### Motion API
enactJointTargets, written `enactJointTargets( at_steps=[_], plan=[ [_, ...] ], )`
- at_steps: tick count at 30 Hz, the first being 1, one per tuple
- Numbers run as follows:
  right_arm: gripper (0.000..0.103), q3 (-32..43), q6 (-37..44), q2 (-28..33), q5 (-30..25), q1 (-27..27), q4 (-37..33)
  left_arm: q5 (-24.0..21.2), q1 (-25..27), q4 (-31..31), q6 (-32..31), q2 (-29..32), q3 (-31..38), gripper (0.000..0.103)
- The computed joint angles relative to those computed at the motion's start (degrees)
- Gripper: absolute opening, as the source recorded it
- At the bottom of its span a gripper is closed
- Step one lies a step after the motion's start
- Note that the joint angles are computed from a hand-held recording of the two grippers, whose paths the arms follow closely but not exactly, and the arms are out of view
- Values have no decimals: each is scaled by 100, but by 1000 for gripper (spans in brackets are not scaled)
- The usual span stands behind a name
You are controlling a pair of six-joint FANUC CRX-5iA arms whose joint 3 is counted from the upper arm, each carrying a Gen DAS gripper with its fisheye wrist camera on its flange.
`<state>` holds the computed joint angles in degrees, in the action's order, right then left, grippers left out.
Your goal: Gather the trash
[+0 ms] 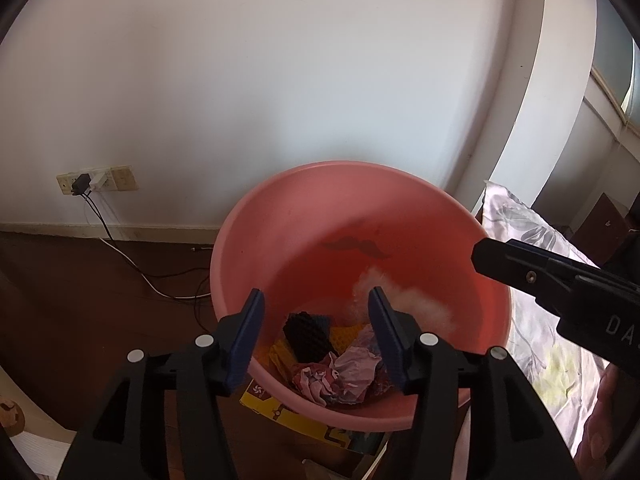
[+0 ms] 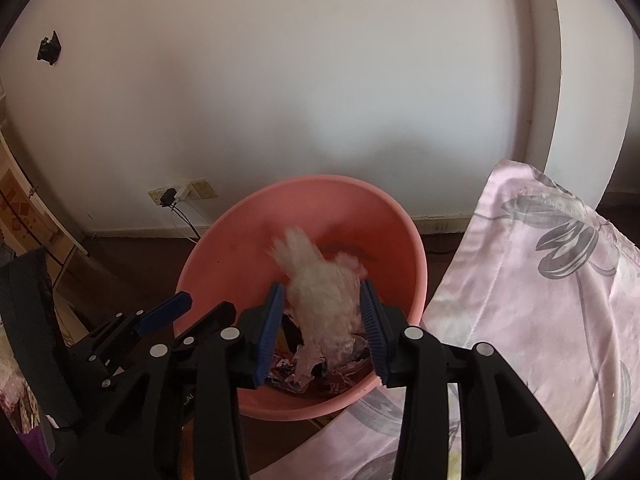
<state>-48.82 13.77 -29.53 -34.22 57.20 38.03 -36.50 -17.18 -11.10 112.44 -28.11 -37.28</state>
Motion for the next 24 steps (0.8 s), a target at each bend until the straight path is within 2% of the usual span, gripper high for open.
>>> enactJointTargets(
  at_steps=[11, 15, 17, 24],
  plan=[
    [41, -57, 2, -433, -496, 293, -14, 79, 146, 554, -554, -131, -140, 60],
    [43, -163, -172, -582, -785, 543, 157, 31, 133, 622, -592, -207, -145, 63],
    [48, -256, -307, -704, -962, 720, 302, 11, 117, 649, -608, -249, -136, 64],
    [48, -549, -858, -1227, -1650, 1357, 735, -22, 3, 691, -611, -451, -148, 66]
  ],
)
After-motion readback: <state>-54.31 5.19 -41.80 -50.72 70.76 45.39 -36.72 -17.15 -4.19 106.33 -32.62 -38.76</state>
